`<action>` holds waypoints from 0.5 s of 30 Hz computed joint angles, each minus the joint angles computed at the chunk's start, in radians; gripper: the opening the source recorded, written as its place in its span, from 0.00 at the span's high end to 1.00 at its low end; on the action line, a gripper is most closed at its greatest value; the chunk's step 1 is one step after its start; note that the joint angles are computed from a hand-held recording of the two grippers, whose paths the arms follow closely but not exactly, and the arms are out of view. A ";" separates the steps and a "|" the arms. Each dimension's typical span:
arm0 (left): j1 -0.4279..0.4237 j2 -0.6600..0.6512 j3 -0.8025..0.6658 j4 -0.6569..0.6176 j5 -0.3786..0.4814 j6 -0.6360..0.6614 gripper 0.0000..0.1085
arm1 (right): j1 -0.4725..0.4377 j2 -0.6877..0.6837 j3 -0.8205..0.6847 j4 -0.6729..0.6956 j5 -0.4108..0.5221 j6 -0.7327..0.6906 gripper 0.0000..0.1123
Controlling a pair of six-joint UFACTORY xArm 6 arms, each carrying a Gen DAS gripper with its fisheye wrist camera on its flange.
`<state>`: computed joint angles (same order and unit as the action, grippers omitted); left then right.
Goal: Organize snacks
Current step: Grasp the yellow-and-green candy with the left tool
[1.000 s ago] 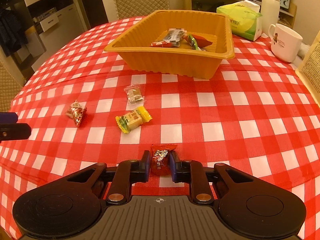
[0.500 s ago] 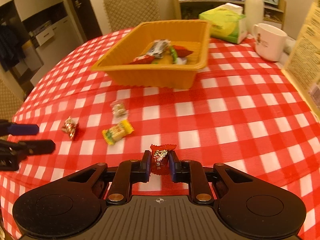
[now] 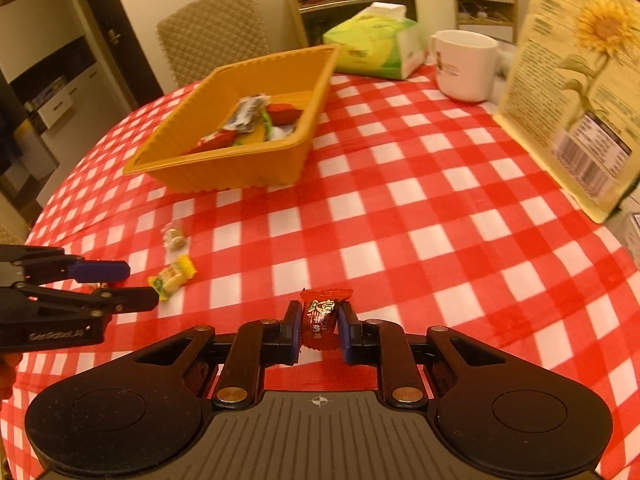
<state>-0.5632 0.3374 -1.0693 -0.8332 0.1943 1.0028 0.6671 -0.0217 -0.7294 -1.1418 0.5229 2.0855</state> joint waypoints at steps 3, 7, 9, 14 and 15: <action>-0.002 0.038 -0.035 0.057 0.005 -0.047 0.60 | -0.008 -0.015 0.020 0.000 0.000 0.012 0.83; -0.004 0.071 -0.067 0.116 0.009 -0.103 0.65 | -0.019 -0.030 0.042 0.000 -0.007 0.026 0.83; -0.003 0.086 -0.083 0.134 0.020 -0.122 0.67 | -0.024 -0.035 0.050 -0.001 -0.010 0.029 0.83; -0.003 0.105 -0.105 0.173 0.031 -0.163 0.77 | -0.031 -0.044 0.061 -0.005 -0.012 0.035 0.83; -0.002 0.107 -0.110 0.171 0.035 -0.163 0.78 | -0.032 -0.045 0.062 -0.005 -0.013 0.035 0.83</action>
<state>-0.5650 0.4443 -1.1788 -0.6618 0.2294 0.8395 0.6355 -0.0671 -0.6672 -1.1466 0.5102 2.1203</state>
